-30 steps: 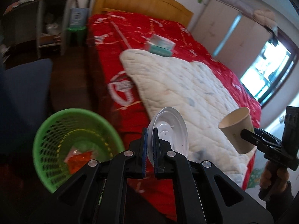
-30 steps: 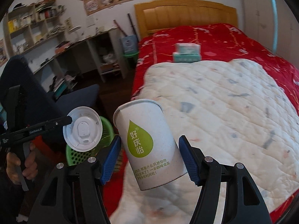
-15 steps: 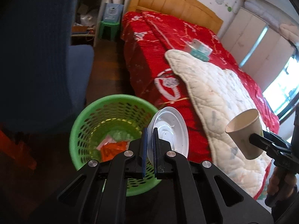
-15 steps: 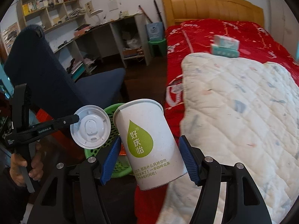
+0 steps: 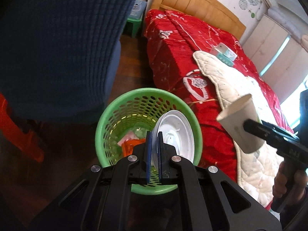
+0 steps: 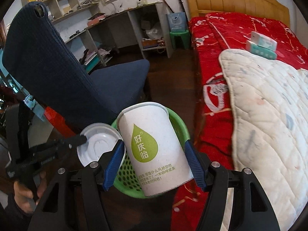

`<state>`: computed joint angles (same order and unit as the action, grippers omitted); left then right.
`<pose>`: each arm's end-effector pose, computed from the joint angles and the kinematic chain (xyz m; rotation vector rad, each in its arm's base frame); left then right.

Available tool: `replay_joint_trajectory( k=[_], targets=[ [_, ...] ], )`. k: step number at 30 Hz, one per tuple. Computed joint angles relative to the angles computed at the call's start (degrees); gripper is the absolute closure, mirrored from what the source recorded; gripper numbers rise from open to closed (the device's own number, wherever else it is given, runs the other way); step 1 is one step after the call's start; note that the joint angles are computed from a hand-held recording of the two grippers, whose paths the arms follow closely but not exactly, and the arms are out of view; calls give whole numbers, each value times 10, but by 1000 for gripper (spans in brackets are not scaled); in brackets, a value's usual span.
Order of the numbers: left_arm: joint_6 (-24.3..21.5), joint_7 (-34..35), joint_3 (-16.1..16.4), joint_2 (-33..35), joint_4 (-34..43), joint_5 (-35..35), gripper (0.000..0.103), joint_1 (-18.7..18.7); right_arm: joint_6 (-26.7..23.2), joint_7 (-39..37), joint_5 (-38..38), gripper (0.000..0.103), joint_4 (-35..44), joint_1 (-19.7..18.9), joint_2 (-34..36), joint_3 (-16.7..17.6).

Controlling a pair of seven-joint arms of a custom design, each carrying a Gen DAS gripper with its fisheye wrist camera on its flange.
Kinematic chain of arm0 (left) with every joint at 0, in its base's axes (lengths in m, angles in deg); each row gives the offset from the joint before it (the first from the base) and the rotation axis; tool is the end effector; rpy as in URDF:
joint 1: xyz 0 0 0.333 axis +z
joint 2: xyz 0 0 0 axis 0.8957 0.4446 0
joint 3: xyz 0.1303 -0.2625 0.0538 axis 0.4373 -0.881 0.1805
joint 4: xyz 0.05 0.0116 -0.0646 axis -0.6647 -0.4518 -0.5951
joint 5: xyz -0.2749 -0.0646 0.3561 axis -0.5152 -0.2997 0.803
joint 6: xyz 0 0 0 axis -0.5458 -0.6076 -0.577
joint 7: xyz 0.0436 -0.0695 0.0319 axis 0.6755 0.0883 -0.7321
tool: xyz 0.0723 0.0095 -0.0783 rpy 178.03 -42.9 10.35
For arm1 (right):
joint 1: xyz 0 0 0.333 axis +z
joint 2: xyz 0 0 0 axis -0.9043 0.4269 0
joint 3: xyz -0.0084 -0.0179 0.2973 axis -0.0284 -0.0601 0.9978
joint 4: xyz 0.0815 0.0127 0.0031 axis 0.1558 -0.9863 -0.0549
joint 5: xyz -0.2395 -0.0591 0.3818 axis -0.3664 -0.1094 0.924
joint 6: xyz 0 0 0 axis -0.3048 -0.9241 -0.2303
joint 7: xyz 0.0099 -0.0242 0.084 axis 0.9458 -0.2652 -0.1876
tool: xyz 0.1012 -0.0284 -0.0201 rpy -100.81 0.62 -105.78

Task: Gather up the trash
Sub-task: 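Carry the paper cup and white lid over the green wastebasket, then open the right gripper to drop the cup while the left drops the lid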

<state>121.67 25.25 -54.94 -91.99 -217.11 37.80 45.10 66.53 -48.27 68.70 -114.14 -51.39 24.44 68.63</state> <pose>0.4396 -0.3126 0.3618 -2.4538 0.7908 -0.7257 0.6572 0.3285 0.4002 -2.3851 0.5357 0.1612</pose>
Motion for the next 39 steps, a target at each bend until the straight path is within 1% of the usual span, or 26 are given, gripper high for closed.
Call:
replay_joint_trajectory(
  k=[4,6,9,15,23,25,28,30,35,39],
  targets=[
    [0,-5,-1,-6,-10,-5,99,-2,-4,7,4,38,8,5,9,5],
    [2,-9,-1,-8,-13,-6,99,-2,-6,2,13,32,2,2,4,7],
    [7,-8,1,-4,-14,-7,99,-1,2,-3,16,31,-8,3,-5,5],
    [10,3,5,14,-3,-14,99,1,-4,-2,26,31,-15,-6,-14,-4],
    [1,27,10,36,18,-24,99,4,9,-5,43,25,-38,-18,-36,-17],
    [4,33,13,42,22,-24,99,6,22,-10,45,24,-52,-18,-46,-20],
    [-5,52,16,57,36,-34,99,7,36,-17,48,22,-70,-18,-56,-24],
    [-9,60,17,62,42,-37,99,8,34,-16,50,21,-73,-18,-57,-26],
    [-37,84,19,72,60,-47,98,8,31,-12,57,20,-84,-20,-63,-30],
    [-51,94,18,72,68,-48,95,7,39,-15,62,19,-96,-19,-73,-32]
  ],
)
